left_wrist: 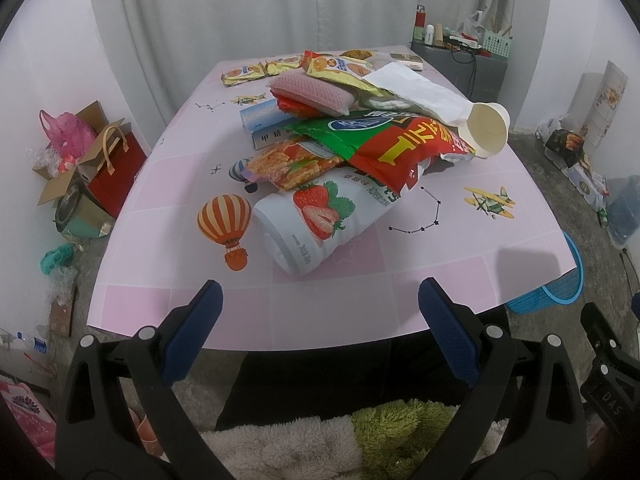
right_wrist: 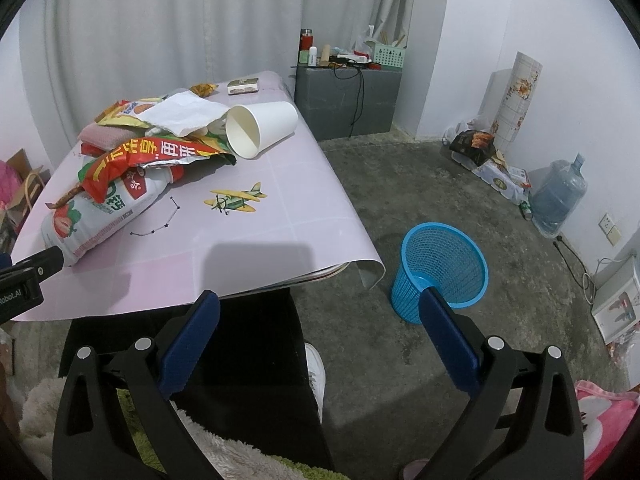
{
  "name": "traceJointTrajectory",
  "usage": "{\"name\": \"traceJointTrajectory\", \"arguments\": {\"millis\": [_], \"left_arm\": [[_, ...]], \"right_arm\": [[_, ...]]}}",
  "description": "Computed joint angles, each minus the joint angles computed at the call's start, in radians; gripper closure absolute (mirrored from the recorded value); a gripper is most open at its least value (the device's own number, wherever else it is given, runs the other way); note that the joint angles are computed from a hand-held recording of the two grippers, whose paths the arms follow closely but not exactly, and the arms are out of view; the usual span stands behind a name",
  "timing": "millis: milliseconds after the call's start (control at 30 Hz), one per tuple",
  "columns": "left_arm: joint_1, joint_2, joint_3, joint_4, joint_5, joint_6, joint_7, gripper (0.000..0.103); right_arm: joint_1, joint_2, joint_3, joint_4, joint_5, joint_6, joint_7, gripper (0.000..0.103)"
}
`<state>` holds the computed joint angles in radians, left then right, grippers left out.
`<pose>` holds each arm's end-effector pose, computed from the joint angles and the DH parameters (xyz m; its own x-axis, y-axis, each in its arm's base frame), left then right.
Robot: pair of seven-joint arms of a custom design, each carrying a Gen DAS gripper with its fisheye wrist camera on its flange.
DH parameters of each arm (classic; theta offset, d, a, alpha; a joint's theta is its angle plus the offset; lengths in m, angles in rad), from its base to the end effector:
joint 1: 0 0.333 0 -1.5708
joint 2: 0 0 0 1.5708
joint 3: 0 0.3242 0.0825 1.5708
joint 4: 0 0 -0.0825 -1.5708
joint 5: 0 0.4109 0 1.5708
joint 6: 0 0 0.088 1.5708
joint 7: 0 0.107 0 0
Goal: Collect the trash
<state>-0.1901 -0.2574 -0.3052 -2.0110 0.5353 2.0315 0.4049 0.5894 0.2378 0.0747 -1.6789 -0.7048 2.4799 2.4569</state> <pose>0.4769 -0.2420 0.5984 0.4857 -0.8725 -0.0530 -0.7191 -0.3643 -0.5918 0.5545 0.4309 0.5231 0.1725 -0.9806 0.0931 -0.6954 -0.1882 -0.6936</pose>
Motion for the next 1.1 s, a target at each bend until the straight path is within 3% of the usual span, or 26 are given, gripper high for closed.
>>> {"name": "traceJointTrajectory", "arguments": {"millis": [633,833,1000,1100], "left_arm": [[0.012,-0.036,0.004,-0.021,-0.010,0.001,0.017,0.009],[0.019,-0.041,-0.003,-0.024,-0.006,0.002,0.008,0.009],[0.039,-0.081,0.010,-0.052,0.022,0.048,0.004,0.009],[0.059,-0.118,0.028,-0.076,0.028,0.142,0.028,0.009]], "right_arm": [[-0.005,-0.008,0.001,-0.008,0.004,0.011,-0.006,0.006],[0.007,0.031,-0.006,0.049,0.003,0.008,-0.015,0.006],[0.039,0.050,-0.054,0.111,-0.138,0.070,0.080,0.006],[0.047,0.070,-0.083,0.169,-0.234,0.135,0.175,0.006]]}}
